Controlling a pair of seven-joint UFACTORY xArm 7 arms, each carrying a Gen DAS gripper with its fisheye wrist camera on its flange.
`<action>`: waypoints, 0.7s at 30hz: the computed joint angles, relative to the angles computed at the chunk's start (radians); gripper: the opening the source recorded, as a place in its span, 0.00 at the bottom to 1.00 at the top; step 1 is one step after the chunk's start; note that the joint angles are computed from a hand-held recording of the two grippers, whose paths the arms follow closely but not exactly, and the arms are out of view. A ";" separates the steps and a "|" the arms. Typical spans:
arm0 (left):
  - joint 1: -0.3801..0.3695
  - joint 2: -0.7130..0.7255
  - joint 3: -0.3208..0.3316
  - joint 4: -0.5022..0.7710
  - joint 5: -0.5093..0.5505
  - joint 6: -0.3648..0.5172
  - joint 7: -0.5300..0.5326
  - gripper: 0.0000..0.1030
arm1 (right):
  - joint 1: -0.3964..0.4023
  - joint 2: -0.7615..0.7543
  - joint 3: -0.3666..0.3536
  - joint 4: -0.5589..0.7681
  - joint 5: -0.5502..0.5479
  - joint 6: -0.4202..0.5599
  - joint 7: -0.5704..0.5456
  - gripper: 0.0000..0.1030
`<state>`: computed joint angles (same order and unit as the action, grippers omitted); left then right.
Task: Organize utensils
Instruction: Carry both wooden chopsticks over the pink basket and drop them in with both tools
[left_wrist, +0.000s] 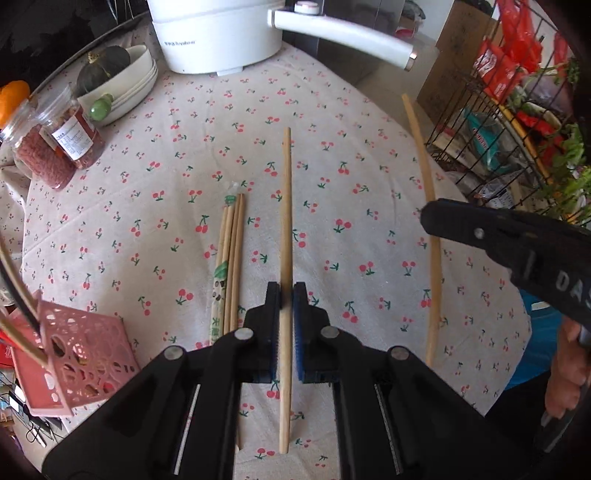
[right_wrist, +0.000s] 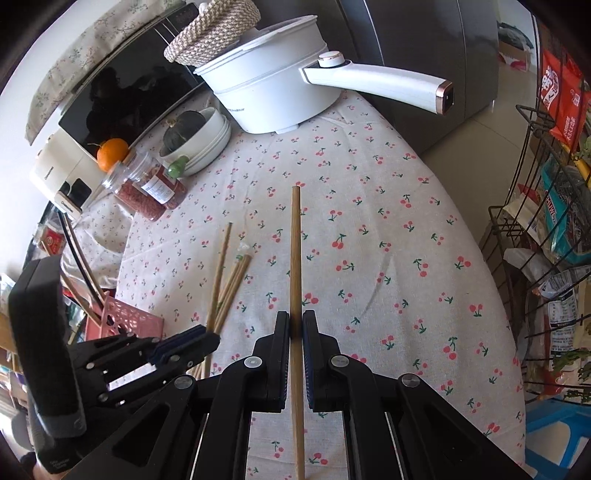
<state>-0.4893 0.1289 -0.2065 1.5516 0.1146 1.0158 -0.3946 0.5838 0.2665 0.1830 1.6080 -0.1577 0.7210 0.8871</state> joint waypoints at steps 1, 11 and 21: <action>0.004 -0.039 0.001 -0.040 -0.007 -0.031 0.006 0.08 | 0.002 -0.008 -0.001 -0.009 -0.004 -0.015 0.009 0.07; 0.077 -0.418 -0.029 -0.394 -0.042 -0.318 -0.009 0.08 | 0.061 -0.038 -0.004 0.003 -0.158 -0.079 0.090 0.07; 0.223 -0.623 -0.042 -0.519 -0.011 -0.560 -0.102 0.08 | 0.115 -0.055 -0.019 0.043 -0.375 -0.198 0.220 0.07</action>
<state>-0.2667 -0.4939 -0.2483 1.0322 0.1032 0.4559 -0.4971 0.6991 0.2114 0.1644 1.6511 -0.5324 0.5234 1.1073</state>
